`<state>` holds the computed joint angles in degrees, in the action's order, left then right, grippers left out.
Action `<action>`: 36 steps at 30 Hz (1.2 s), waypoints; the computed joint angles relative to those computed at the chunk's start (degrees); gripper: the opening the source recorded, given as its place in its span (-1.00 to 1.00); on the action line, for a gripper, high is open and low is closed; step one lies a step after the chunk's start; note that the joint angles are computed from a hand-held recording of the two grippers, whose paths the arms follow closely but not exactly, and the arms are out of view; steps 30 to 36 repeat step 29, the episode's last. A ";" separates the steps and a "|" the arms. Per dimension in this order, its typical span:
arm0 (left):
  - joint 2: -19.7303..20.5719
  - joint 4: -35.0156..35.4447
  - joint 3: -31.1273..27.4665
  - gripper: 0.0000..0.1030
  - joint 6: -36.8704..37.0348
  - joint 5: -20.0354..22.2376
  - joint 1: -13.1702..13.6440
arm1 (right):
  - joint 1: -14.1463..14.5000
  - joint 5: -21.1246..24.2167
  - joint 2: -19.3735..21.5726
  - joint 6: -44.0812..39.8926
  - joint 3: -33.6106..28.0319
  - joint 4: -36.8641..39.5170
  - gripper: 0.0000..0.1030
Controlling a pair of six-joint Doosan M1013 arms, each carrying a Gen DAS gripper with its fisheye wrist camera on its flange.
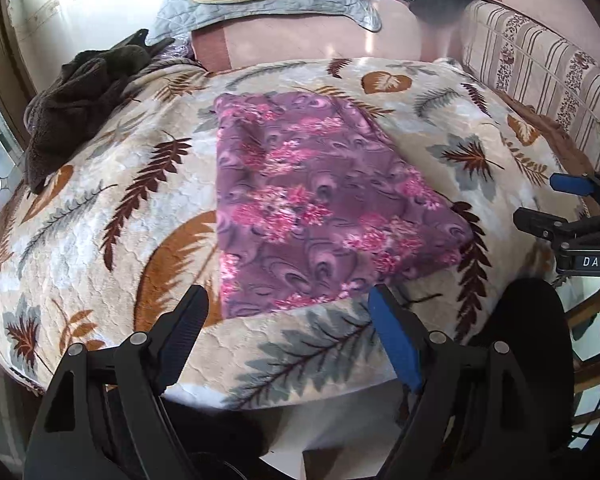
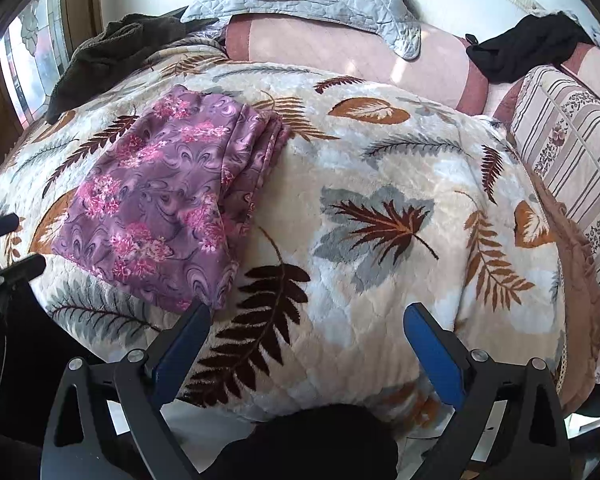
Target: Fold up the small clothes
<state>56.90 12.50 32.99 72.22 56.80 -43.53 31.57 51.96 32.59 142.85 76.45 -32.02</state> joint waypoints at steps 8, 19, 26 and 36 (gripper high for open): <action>-0.17 -1.39 0.34 0.60 -0.42 -1.77 -0.42 | -0.20 0.10 -0.35 0.47 0.62 0.52 0.91; 1.05 -2.75 -1.83 0.60 0.94 0.26 -0.59 | -0.45 0.54 -0.54 0.40 0.96 0.47 0.91; 1.81 -1.97 -3.11 0.60 1.26 1.71 -0.79 | -0.43 1.22 -0.63 0.51 1.05 0.03 0.91; 2.03 -2.12 -3.49 0.60 1.71 2.40 -0.83 | -0.52 1.38 -0.76 0.61 1.24 -0.31 0.91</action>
